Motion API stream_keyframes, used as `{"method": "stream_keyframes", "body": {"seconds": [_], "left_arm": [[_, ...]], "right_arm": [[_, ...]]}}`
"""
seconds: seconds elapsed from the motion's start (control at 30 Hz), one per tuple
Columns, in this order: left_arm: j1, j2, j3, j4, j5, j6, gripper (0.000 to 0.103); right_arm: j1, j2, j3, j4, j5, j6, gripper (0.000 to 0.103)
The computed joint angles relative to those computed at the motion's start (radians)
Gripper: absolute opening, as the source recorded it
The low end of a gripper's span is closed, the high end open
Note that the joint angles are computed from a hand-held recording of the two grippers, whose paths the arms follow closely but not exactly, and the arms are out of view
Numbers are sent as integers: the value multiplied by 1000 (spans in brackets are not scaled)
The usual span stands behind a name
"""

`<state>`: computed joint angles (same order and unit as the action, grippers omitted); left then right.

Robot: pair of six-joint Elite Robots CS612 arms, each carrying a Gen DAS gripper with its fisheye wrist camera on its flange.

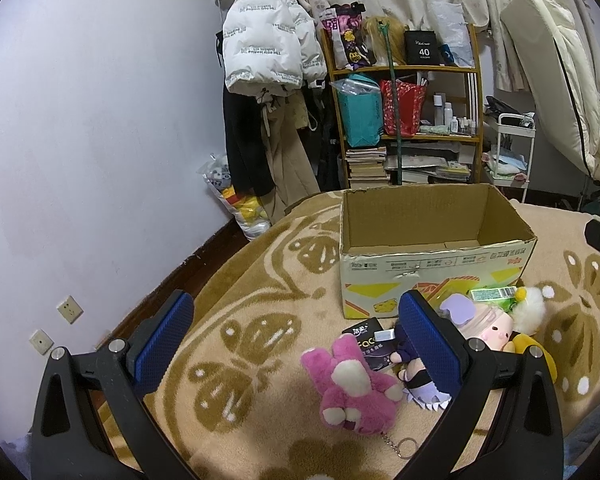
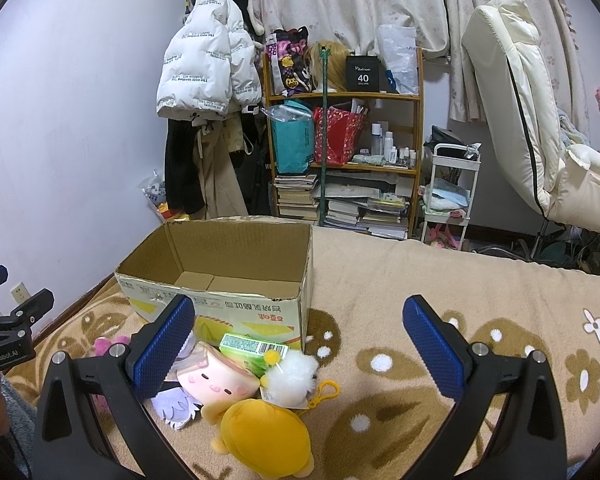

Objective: Organize soft objects
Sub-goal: 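Lower the right tool onto the white fluffy chick while the left tool lowers onto the pink plush bear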

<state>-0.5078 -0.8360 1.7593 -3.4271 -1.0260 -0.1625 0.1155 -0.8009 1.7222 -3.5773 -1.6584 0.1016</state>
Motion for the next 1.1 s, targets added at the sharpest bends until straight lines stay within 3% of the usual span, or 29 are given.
{"method": "stream_keyframes", "body": {"seconds": [0.3,0.83,1.1], "left_arm": [[-9,7,-23,26,27,30,101],[27,17,-104,366,-74,-81,101],[51,45,-162,527,-174,-123,101]], "right_arm": [[-13,6,-18,53,46,10,103],[-27,24,-79,314,104,31,103],[-25,59,-138,438,102,4,103]]}}
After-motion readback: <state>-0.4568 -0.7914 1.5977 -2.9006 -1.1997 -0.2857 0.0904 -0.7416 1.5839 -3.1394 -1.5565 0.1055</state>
